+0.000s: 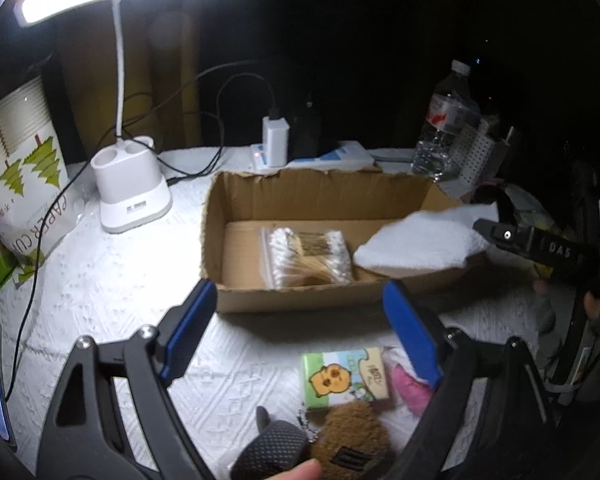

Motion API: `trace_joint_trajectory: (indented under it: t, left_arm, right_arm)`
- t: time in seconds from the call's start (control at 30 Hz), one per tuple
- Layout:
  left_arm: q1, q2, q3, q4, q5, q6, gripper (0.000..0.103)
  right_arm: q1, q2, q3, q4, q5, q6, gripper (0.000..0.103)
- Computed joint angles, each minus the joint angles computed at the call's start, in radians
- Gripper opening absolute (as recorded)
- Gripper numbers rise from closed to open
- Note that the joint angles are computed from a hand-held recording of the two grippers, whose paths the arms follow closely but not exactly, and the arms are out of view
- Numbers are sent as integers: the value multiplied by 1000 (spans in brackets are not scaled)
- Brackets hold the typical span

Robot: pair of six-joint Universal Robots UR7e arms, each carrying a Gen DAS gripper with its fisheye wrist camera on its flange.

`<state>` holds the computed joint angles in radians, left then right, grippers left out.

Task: Organize soft objects
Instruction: 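Release the white towel into the box with the right tool and withdraw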

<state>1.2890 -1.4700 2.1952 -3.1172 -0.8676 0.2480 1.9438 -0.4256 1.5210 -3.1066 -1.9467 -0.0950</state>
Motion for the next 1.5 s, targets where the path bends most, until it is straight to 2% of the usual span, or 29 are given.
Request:
trace_joint_trajectory:
  t: [0.1,0.13,0.27,0.3,0.43,0.53,0.77,0.83,1.03,1.23,1.37,1.43,1.5]
  left_arm:
    - [-14,-3,11,-2,9,-2,87]
    - [-16,-4,14,-3,11,-1,87]
    - [-29,-18,31,-2,14,0,87]
    - [-32,-21,35,-3,15,1,87]
    - [-41,-40,56,-8,16,0,87]
    - [-43,-48,65,-4,16,-6,87]
    - [-30,-66,73,7,0,-14,87]
    - [-28,-74,78,2,-7,-8,87]
    - [-2,-83,75,8,-42,-3,87]
    - [33,-91,60,17,-75,6,87]
    - [65,-93,42,28,-104,10,87]
    - [80,-93,32,36,-120,13,87]
    - [91,-92,24,40,-130,17,87]
  right_arm:
    - [23,-3,13,-40,-35,-33,95]
    - [22,-9,22,-46,-22,-27,95]
    - [-9,-45,62,-11,130,43,95]
    - [-8,-40,54,-3,131,45,95]
    - [16,-6,50,-23,7,23,95]
    - [22,15,53,-28,-48,16,95]
    - [37,27,74,-21,-86,-13,95]
    - [52,30,73,-51,-102,-21,95]
    - [81,40,19,-86,-77,-19,95]
    - [117,122,-96,-9,-188,23,95]
    - [153,165,-147,-23,-274,-18,95]
    - [166,175,-172,-50,-289,-44,95]
    - [170,176,-185,-77,-273,-63,95]
